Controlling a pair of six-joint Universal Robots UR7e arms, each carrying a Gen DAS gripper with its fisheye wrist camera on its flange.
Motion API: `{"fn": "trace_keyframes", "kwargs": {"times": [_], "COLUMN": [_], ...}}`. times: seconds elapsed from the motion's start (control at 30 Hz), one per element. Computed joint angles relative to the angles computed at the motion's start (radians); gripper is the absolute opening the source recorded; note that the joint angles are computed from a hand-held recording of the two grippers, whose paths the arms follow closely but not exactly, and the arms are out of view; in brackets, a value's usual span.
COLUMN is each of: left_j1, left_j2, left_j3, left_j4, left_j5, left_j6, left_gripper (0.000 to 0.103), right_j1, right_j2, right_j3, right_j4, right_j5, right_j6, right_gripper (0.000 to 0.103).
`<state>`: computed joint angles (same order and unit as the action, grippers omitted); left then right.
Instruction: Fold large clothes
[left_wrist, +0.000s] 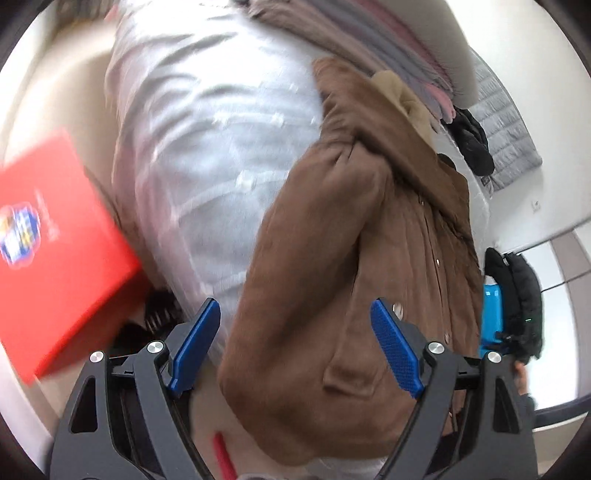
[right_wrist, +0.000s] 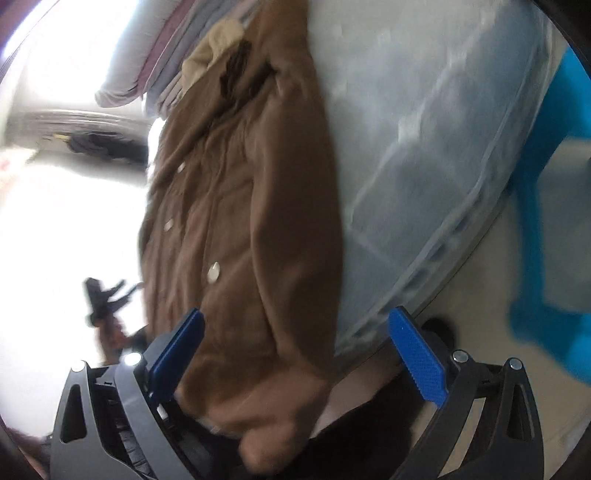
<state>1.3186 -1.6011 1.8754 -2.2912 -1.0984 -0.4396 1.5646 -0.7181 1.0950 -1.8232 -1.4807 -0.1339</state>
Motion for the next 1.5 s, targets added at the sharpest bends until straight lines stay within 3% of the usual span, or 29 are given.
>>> {"fn": "trace_keyframes", "kwargs": {"times": [0.17, 0.3, 0.37, 0.47, 0.53, 0.7, 0.9, 1.03, 1.1, 1.17, 1.27, 1.33, 1.43, 1.5], "left_j1": [0.064, 0.103, 0.108, 0.108, 0.131, 0.181, 0.193, 0.178, 0.173, 0.184, 0.177, 0.200, 0.289, 0.308], "left_j2": [-0.009, -0.005, -0.010, -0.016, -0.016, 0.028, 0.024, -0.004, -0.009, -0.006, 0.010, 0.025, 0.074, 0.087], "left_j3": [0.084, 0.140, 0.159, 0.164, 0.167, 0.153, 0.181, 0.203, 0.191, 0.191, 0.173, 0.174, 0.157, 0.150], "left_j4": [-0.092, -0.223, -0.259, -0.254, -0.287, -0.312, -0.321, -0.307, -0.277, -0.295, -0.279, -0.312, -0.339, -0.338], "left_j5": [-0.128, -0.215, -0.223, -0.164, -0.168, -0.333, -0.464, -0.413, -0.336, -0.326, -0.300, -0.347, -0.571, -0.631], "left_j6": [-0.077, -0.095, -0.095, -0.097, -0.127, -0.102, -0.102, -0.146, -0.195, -0.226, -0.182, -0.125, -0.080, -0.054], "left_gripper": [0.080, 0.080, 0.080, 0.081, 0.081, 0.082, 0.082, 0.082, 0.082, 0.082, 0.082, 0.086, 0.086, 0.087], "right_j1": [-0.020, -0.032, -0.034, -0.028, -0.020, 0.008, -0.005, -0.032, -0.041, -0.049, -0.051, -0.057, -0.075, -0.094], "right_j2": [0.073, 0.101, 0.111, 0.153, 0.176, 0.201, 0.168, 0.152, 0.168, 0.170, 0.158, 0.132, 0.098, 0.074], "right_j3": [-0.105, -0.142, -0.157, -0.220, -0.257, -0.316, -0.251, -0.196, -0.201, -0.191, -0.187, -0.159, -0.106, -0.047], "right_j4": [0.267, 0.346, 0.378, 0.442, 0.484, 0.572, 0.532, 0.467, 0.447, 0.422, 0.428, 0.431, 0.397, 0.344], "right_j5": [0.026, 0.138, 0.173, 0.170, 0.145, 0.149, 0.175, 0.191, 0.190, 0.222, 0.240, 0.264, 0.321, 0.333], "right_j6": [-0.046, -0.128, -0.163, -0.171, -0.167, -0.176, -0.155, -0.178, -0.156, -0.156, -0.178, -0.205, -0.218, -0.211], "right_gripper": [0.096, 0.096, 0.096, 0.096, 0.096, 0.096, 0.096, 0.096, 0.097, 0.097, 0.097, 0.097, 0.097, 0.097]}}
